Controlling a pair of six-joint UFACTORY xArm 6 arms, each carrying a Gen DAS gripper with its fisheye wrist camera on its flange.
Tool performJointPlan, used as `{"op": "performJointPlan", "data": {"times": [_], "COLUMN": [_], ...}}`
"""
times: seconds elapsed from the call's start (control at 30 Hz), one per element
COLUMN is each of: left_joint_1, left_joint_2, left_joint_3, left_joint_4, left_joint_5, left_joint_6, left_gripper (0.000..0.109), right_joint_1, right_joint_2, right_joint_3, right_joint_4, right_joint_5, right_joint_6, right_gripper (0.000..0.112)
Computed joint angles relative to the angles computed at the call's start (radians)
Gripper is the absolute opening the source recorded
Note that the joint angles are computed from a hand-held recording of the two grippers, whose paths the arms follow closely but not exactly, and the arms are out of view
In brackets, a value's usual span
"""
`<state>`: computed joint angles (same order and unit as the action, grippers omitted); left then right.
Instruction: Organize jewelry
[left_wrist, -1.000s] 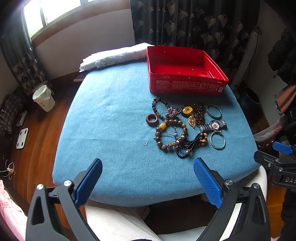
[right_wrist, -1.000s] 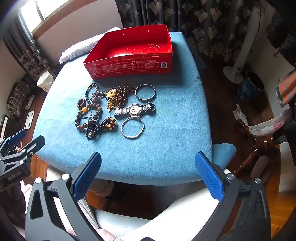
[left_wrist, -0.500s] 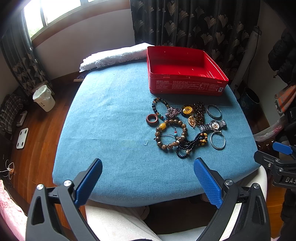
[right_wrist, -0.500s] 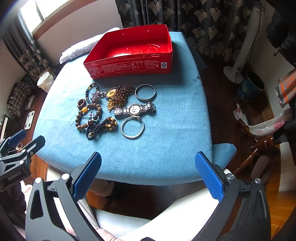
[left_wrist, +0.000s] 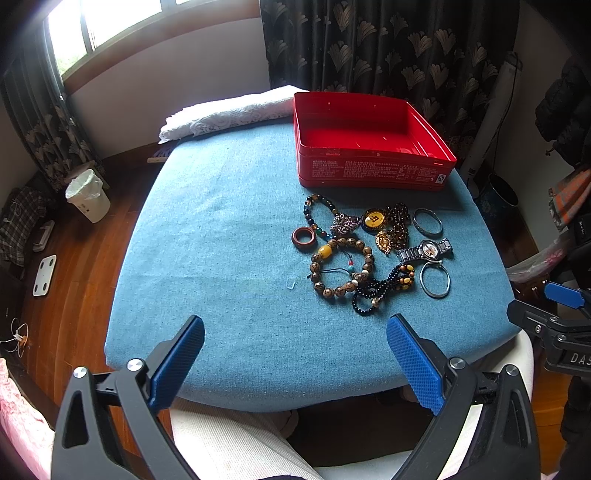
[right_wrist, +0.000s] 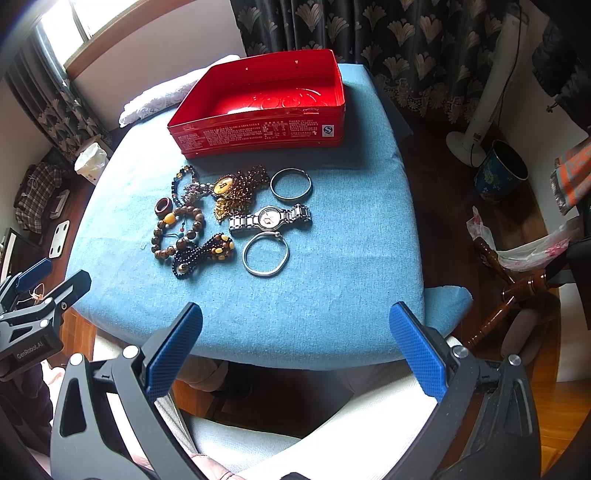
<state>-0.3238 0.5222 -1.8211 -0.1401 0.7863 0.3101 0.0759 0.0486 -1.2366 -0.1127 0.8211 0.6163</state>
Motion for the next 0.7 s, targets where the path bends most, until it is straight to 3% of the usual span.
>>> {"op": "performJointPlan", "data": {"times": [0.7], "left_joint_1": [0.0], "left_joint_2": [0.0], "left_joint_3": [0.0], "left_joint_4": [0.0], "left_joint_5": [0.0], "left_joint_6": [0.0], "left_gripper": [0.097], "right_joint_1": [0.0], "right_joint_2": [0.0], "right_joint_3": [0.005], "right_joint_4": [-0.002], "right_joint_5": [-0.007], "right_joint_6": [0.002], "right_gripper": [0.098]}}
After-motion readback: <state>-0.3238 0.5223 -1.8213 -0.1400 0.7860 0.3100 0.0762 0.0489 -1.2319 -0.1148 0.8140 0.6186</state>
